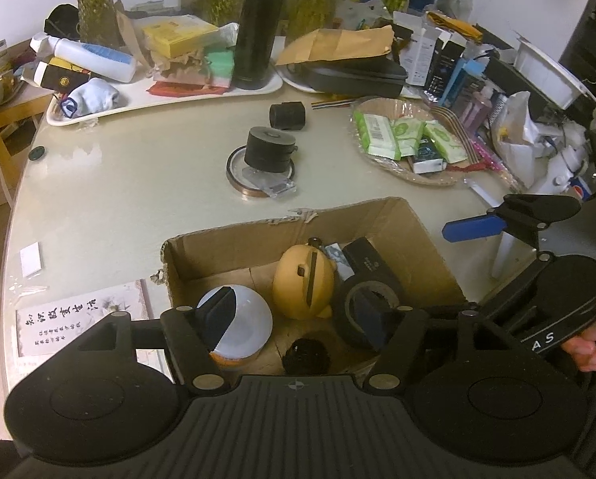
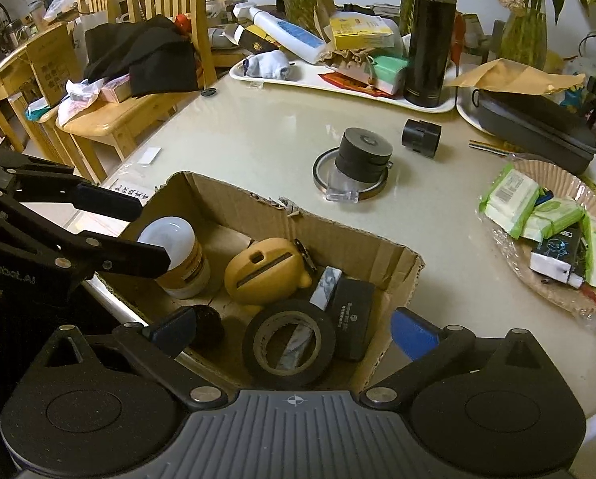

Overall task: Organize rigid objects
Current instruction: 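Lower the plug and tape roll into the box and open both tools, then withdraw both tools up and away from the box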

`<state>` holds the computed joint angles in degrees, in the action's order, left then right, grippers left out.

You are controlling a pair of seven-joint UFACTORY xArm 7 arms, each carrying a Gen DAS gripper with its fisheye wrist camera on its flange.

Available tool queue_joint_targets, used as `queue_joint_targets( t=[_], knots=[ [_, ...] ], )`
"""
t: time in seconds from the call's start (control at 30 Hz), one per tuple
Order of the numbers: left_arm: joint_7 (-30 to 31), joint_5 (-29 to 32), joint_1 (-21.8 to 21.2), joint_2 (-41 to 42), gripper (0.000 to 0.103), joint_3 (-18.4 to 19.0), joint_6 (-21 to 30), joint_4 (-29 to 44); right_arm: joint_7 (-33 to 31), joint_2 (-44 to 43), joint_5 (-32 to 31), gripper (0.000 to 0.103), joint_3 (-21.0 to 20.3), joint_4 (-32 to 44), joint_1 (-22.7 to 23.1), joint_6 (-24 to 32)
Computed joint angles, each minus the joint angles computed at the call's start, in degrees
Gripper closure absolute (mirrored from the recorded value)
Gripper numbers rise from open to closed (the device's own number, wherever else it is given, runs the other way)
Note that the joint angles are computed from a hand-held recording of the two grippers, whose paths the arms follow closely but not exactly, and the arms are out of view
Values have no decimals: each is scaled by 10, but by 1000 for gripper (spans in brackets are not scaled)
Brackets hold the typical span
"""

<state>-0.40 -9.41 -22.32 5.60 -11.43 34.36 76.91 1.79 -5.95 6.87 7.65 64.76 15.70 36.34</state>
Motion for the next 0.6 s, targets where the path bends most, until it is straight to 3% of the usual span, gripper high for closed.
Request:
queue_joint_targets(
  t=[0.6],
  knots=[
    [5,-5,0,-4,38,-1,-7,-7,10,1,-7,0,0,1,-1,2]
  ],
)
